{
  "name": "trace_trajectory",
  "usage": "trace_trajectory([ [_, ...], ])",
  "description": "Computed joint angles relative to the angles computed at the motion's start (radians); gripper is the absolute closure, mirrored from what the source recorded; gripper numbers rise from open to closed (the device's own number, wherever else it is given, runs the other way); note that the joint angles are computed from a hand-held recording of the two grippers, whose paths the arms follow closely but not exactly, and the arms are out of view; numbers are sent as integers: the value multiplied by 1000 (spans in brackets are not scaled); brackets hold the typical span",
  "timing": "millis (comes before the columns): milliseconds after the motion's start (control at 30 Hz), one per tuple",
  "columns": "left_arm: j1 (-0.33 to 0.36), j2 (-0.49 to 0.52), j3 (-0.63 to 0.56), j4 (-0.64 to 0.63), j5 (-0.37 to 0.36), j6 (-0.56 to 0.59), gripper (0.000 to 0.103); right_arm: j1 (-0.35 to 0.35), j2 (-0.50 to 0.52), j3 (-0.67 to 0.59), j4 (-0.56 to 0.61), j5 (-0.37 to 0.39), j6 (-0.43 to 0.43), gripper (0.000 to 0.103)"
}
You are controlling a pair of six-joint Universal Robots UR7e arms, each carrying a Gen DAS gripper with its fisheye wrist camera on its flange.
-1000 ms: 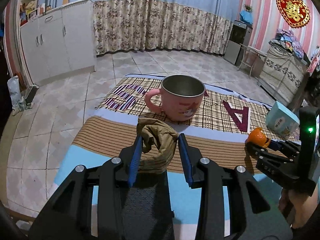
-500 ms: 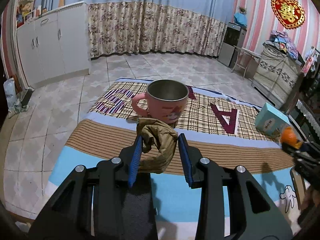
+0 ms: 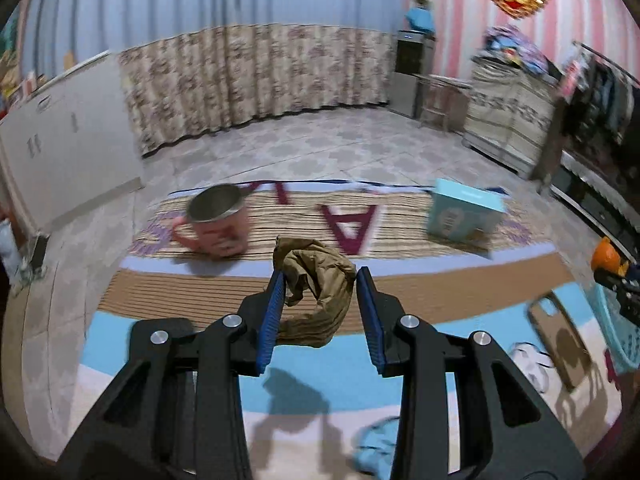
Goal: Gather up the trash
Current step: 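Lift the brown cloth and orange peel and carry both over the basket, then open the left gripper to drop the brown cloth into the basket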
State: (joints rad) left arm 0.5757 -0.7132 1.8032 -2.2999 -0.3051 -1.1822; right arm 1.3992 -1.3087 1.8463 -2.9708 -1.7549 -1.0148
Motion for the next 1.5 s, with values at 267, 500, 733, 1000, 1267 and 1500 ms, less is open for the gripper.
trace_trajectory([
  [267, -31, 186, -152, -319, -103, 247, 67, -100, -80, -43, 38, 48, -18, 63],
  [500, -46, 339, -334, -348, -159, 346, 67, -185, -116, -101, 76, 91, -6, 63],
  [733, -53, 454, -506, -330, -193, 453, 67, -264, -118, -171, 106, 122, 20, 63],
  [1000, -47, 635, -783, -320, -295, 631, 67, -327, -107, -225, 129, 127, 61, 63],
  [1267, -39, 861, -1161, -237, -411, 791, 67, -367, -87, -253, 134, 124, 65, 63],
  [1500, -45, 1026, -1460, -131, -459, 866, 67, -381, -70, -286, 151, 136, 80, 63],
])
